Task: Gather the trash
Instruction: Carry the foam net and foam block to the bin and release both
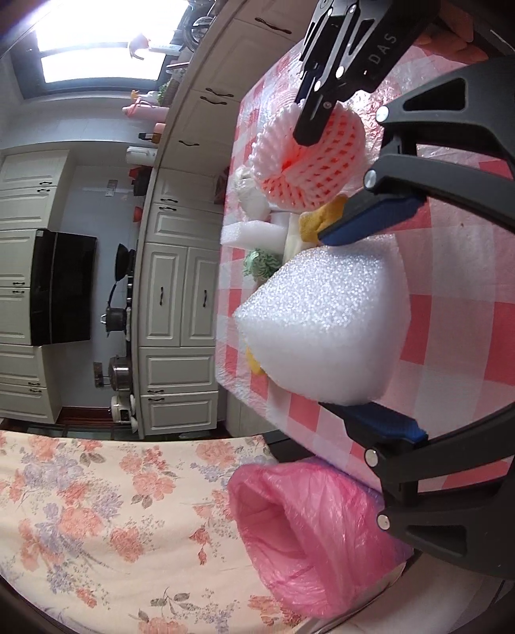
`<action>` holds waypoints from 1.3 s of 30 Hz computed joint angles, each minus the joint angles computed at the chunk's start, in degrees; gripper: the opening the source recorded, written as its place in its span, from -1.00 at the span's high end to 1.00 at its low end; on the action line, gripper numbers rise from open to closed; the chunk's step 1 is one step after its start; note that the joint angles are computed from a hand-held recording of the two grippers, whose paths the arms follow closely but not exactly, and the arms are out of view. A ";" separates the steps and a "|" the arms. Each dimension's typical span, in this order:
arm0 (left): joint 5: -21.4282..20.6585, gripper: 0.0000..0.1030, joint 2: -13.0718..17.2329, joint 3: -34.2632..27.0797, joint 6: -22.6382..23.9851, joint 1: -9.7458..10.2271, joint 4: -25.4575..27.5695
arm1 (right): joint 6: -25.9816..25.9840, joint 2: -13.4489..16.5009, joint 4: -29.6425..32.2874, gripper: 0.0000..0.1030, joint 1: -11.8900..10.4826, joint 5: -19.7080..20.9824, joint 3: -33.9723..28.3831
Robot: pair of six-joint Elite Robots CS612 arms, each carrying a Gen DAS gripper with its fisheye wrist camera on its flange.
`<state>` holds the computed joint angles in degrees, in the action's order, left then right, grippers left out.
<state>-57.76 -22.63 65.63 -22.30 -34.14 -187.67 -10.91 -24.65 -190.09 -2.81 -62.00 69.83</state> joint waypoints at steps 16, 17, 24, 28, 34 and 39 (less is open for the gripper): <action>13.24 -0.42 -6.17 11.54 -2.69 1.55 -7.86 | -4.35 0.22 1.05 0.54 3.88 9.87 -4.38; 14.30 -0.42 -6.57 12.14 -2.87 1.90 -8.04 | -4.53 0.50 1.59 0.54 4.17 10.53 -5.13; 17.32 -0.42 -8.10 13.61 -4.83 4.72 -5.27 | -5.62 3.95 8.98 0.54 6.94 14.58 -14.20; 17.52 -0.42 -8.20 12.79 -6.67 6.76 -1.34 | -5.04 6.90 14.32 0.53 8.38 16.78 -21.47; 15.96 -0.43 -7.52 10.59 -9.51 9.60 3.51 | -5.18 12.52 24.28 0.53 10.26 19.28 -34.18; 14.49 -0.48 -6.73 9.19 -11.13 11.04 5.71 | -7.11 16.70 32.33 0.52 11.38 20.06 -42.94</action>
